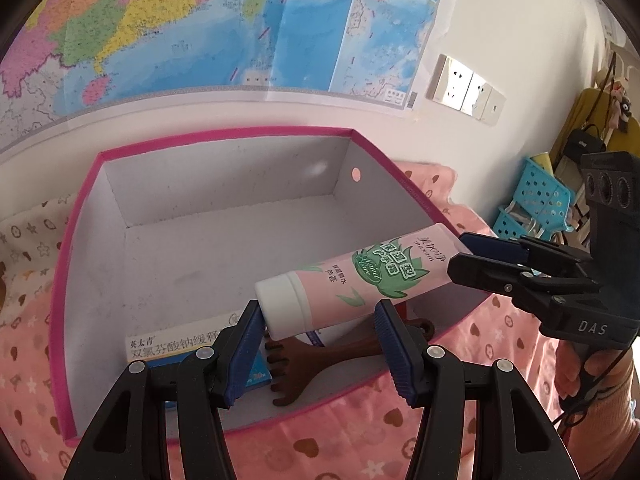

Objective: Organize rigid objects
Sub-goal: 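Carry the aloe tube into the magenta box and open the right gripper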

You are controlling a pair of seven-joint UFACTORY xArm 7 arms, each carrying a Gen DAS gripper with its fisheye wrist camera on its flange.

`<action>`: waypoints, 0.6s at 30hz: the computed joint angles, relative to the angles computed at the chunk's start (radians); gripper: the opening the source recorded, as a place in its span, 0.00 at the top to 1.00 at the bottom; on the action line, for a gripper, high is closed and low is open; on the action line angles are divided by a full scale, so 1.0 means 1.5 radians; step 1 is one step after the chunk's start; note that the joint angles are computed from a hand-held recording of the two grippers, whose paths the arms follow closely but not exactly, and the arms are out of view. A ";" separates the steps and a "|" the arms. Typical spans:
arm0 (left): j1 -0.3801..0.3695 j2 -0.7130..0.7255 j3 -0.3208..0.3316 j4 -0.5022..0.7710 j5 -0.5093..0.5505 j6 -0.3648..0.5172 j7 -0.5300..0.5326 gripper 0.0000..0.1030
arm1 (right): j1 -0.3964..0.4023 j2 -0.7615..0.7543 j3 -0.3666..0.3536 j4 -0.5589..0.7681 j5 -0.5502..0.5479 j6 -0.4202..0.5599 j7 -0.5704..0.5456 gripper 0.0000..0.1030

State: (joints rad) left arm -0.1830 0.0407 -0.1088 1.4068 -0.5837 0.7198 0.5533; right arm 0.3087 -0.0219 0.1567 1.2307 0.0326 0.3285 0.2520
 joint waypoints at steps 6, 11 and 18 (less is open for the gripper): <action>0.002 0.016 -0.002 0.016 0.003 0.010 -0.006 0.45 | -0.001 0.001 -0.001 0.001 -0.013 -0.005 0.020 0.53; 0.004 0.018 -0.004 0.013 0.007 0.010 -0.009 0.45 | -0.002 -0.005 -0.001 -0.010 -0.015 -0.019 0.032 0.53; 0.006 0.000 -0.003 -0.005 -0.016 0.004 0.022 0.45 | 0.001 -0.023 0.000 -0.034 0.007 -0.034 0.024 0.53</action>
State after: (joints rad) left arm -0.1743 0.0407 -0.1128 1.3986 -0.6084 0.7253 0.5856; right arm 0.3104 -0.0571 0.1574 1.1793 0.0432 0.2771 0.2882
